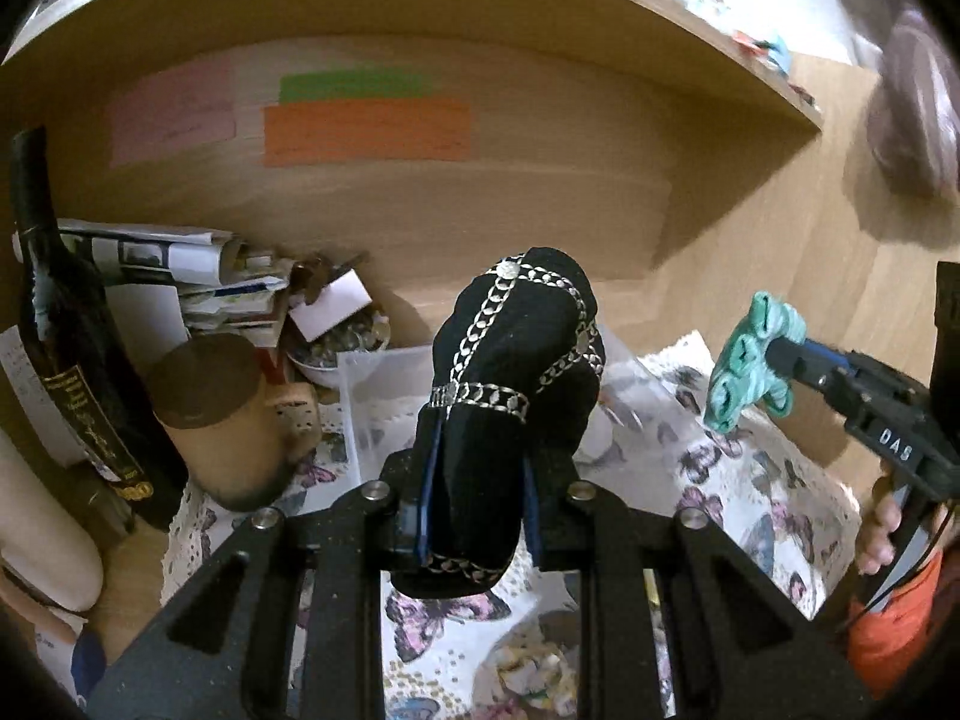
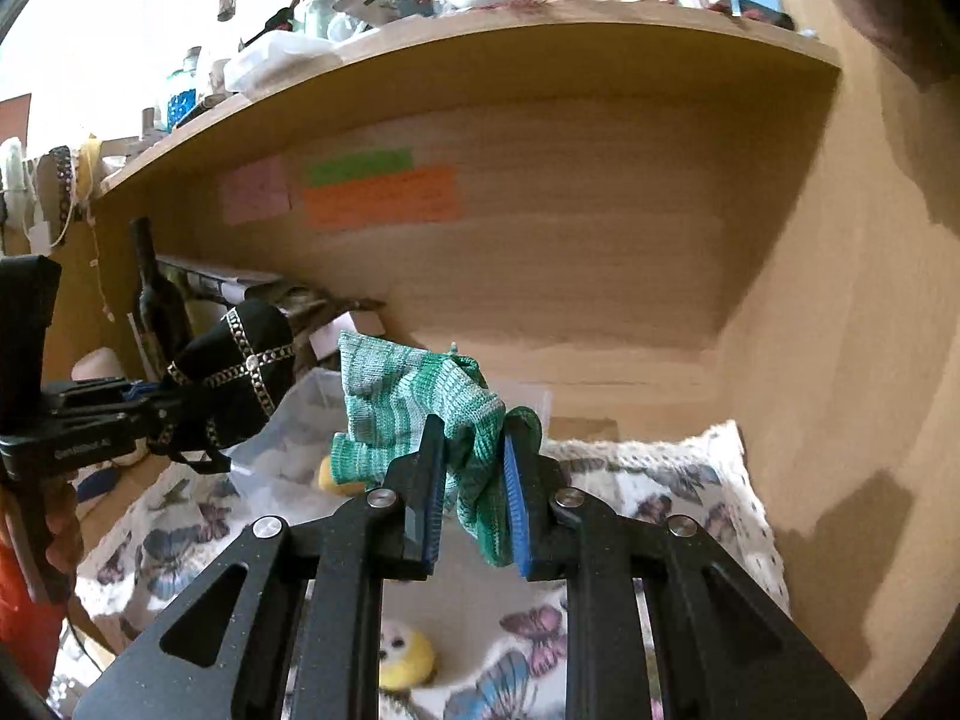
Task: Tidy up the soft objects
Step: 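Lower the green cloth into the box with the right tool while the left drops the black item in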
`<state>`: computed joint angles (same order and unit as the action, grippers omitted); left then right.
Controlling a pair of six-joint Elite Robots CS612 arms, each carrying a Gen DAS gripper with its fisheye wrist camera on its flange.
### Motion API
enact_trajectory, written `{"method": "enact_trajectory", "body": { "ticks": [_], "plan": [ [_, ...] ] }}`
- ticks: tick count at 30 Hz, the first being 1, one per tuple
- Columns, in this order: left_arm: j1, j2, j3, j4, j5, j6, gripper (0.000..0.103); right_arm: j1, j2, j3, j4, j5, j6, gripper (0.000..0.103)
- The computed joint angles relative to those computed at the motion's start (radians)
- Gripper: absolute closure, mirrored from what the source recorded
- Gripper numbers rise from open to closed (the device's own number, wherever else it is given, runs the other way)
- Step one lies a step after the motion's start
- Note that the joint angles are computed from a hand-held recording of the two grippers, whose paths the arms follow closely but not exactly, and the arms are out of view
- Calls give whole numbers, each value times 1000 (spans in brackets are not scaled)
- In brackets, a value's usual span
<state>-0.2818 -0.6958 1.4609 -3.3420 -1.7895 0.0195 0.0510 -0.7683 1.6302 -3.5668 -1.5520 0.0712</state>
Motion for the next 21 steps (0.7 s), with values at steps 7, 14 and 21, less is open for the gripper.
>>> {"method": "enact_trajectory", "body": {
  "ticks": [7,14,21],
  "plan": [
    [5,43,-85,84,18,-31,80,9,42,-90,107,17,-24,86],
    [-4,97,-178,209,61,-38,80,10,78,-166,268,53,-63,86],
    [-12,132,-238,310,86,-32,80,16,106,-218,387,49,-111,86]
  ]
}}
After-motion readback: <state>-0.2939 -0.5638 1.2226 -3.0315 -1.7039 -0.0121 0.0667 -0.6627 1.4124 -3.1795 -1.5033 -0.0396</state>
